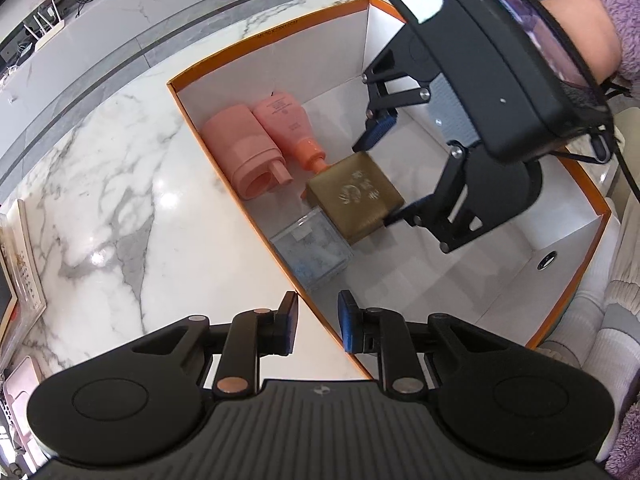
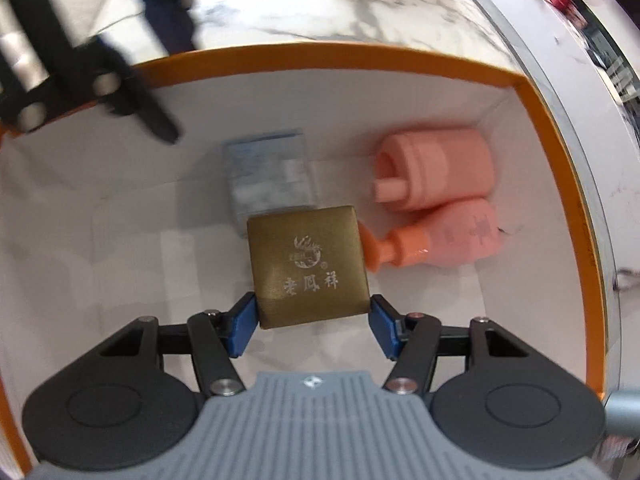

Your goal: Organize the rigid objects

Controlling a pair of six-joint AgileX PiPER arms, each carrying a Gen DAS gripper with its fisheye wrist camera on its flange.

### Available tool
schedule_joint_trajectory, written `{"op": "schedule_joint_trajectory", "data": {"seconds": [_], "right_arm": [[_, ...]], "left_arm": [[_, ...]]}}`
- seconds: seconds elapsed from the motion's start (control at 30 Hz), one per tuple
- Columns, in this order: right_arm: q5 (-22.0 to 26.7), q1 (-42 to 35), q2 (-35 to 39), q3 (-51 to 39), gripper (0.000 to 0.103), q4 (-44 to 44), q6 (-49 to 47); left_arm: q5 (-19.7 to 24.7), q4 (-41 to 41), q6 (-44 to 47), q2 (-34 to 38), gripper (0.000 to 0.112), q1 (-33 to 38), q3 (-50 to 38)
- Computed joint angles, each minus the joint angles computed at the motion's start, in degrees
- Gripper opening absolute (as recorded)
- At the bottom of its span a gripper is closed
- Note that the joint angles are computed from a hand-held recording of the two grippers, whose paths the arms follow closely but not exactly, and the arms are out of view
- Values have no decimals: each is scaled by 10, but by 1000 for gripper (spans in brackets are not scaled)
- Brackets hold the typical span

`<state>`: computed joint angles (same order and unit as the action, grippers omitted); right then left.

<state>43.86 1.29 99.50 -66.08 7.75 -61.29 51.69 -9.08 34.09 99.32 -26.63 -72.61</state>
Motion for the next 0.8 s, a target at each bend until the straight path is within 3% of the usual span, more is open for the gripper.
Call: {"op": "schedule_joint_trajectory", "data": {"seconds": [0.17,0.27,0.4,0.53,0.6,0.67,0.8], "right_arm": [[-36,5,-46,47,68,13,-20],[-7,-14,-76,52,67,97,-62],[37,-28,-97,61,57,174,-82],[-86,15,-103,119,57,196,-112],[-103,23,-92,121,55,193,-111],[-100,19,-80,106,45,182,-112],[-129,19,-38,84,44,178,-103]], "left_arm": [[-6,-15,13,0,24,10,4],[-7,-24,21,0,24,17,7],[-11,-20,19,-2,24,15,10],[-17,-15,11,1,24,11,9],[-19,-18,13,1,24,12,11],[-19,-22,19,3,24,16,10],[-16,-32,28,9,24,22,4]]}}
